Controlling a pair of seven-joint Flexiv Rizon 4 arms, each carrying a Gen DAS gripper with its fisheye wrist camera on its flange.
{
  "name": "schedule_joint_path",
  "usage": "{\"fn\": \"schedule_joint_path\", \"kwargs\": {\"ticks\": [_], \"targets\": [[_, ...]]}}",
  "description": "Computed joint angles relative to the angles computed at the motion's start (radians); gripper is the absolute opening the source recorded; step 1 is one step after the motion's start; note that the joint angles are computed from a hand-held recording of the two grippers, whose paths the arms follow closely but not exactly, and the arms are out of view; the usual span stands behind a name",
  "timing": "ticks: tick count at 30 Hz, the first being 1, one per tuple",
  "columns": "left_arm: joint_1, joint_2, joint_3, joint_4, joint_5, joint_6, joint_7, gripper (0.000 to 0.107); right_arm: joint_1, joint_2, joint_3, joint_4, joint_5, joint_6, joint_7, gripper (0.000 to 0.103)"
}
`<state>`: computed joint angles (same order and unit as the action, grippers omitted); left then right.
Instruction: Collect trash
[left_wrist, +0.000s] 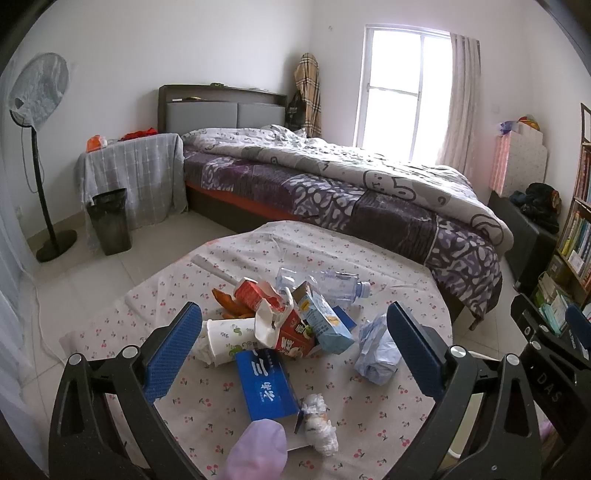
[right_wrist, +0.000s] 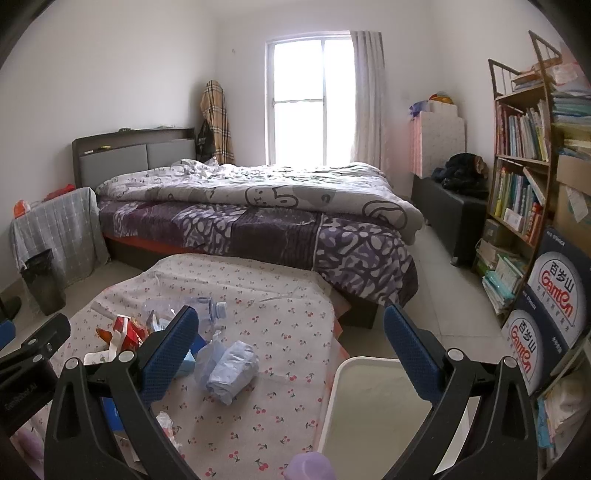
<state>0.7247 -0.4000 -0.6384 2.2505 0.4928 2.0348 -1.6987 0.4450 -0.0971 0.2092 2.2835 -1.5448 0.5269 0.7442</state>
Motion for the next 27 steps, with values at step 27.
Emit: {"fn": "schedule_joint_path", "kwargs": {"ticks": [27], "targets": [[0.022, -0.006, -0.027, 0.001, -0.011, -0.017, 0.020, 0.096, 0.001, -0.004, 0.000, 0.003, 0.001, 0.001, -0.001, 0.098]]}}
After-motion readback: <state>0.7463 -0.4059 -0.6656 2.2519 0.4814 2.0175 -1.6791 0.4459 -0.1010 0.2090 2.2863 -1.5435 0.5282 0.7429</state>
